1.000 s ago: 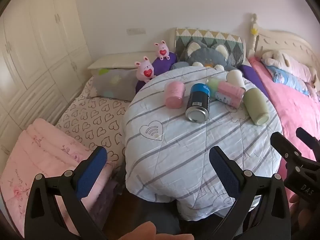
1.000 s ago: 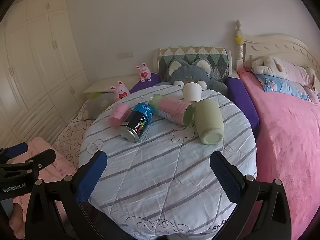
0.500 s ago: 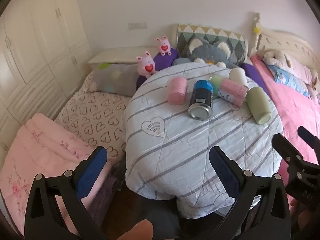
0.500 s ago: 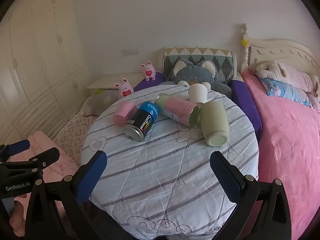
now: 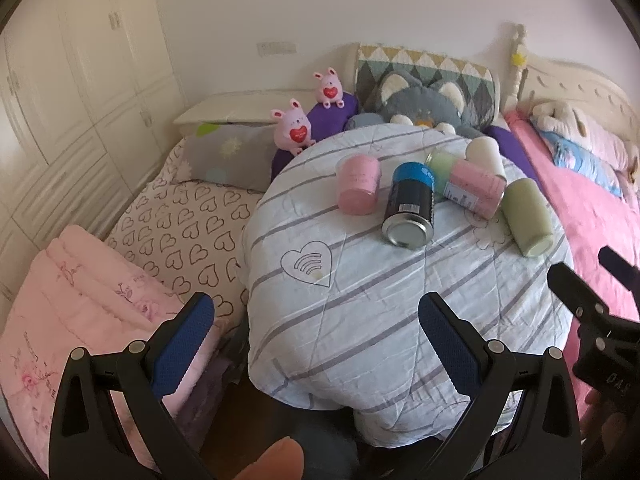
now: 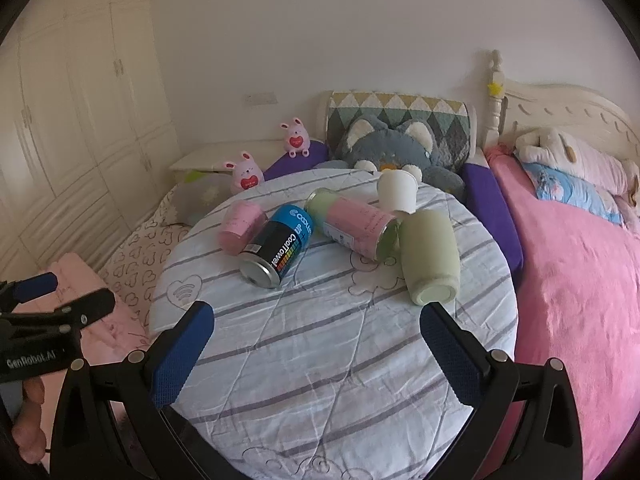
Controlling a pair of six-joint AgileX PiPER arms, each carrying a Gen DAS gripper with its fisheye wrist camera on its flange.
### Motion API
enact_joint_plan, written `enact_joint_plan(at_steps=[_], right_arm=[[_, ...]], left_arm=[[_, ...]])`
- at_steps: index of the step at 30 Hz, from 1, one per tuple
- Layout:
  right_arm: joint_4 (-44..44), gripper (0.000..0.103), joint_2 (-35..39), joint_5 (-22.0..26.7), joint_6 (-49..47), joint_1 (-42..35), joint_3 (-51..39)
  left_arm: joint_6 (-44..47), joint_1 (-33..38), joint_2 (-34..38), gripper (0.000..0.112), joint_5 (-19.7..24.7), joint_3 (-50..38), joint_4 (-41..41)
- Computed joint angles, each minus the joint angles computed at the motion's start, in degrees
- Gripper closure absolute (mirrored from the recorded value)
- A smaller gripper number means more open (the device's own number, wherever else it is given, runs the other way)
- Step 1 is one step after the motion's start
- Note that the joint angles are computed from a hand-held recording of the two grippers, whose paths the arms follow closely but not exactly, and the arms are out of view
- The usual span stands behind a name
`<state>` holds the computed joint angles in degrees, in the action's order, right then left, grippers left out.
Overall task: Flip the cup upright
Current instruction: 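Move the right tool toward the green-and-pink jar lying on its side, then close the right gripper around the middle of the lying green-and-pink jar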
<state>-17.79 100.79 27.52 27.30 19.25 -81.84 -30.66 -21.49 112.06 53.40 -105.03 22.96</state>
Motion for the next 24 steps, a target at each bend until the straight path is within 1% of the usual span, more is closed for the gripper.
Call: enact_joint_plan(at_steps=[3,4,5,7,9,11,14,15,17,19,20,22,24], right_arm=[[0.80,0.000,1.77,0.14,-1.62,-0.06,-2.17],[3.30,0.000,2.68,0.30,-4.11,-0.53,-3.32],[3.91,0.000,3.24,0.40,-4.68,-0.61,-3.89],[3.29,0.000,4.56,1.12,-4.51,-0.57,-5.57],[2.35,0.000,5.92,2.25,-4.27,-0.43,-7.27],[5.14,0.000,7.82,3.98,-6.85,-1.17,-10.03],[4.58,0.000,10.14,5.37,-7.58,-1.41,-13.49],[5.63,0.000,10.84,5.90,-8.83,-1.68,-14.68],[10.83,0.000,12.89,7.50,-14.08,-3.05,-18.02],[12.15,0.000,15.28,9.36,-16.79,-3.56,-21.63],[12.05,0.000,17.06,11.03,-18.21,-3.74,-24.38],[12.25,0.000,19.29,12.53,-20.56,-4.07,-27.79],[13.31,0.000,22.43,15.24,-23.46,-4.69,-33.09]], left_arm=[[0.68,0.83,1.06,0.009,0.22,-1.12,-0.69],[0.80,1.11,1.44,0.009,0.37,-1.57,-0.75],[0.89,1.38,1.77,0.009,0.37,-1.83,-0.85],[1.78,2.18,2.71,0.009,0.65,-3.07,-1.69],[2.43,2.67,3.67,0.009,0.89,-4.29,-2.03],[2.93,2.94,5.02,0.009,1.56,-6.12,-2.18],[3.64,3.32,6.95,0.009,2.33,-8.82,-2.61],[3.96,3.45,7.57,0.009,2.63,-9.78,-2.80],[4.52,3.67,9.70,0.009,3.80,-12.99,-3.34],[5.12,3.86,12.03,0.009,5.13,-16.56,-3.91],[5.49,3.90,13.27,0.009,5.98,-18.62,-4.15],[6.12,3.86,16.42,0.009,8.24,-23.82,-4.37],[7.22,3.79,21.21,0.009,12.32,-32.27,-4.78]])
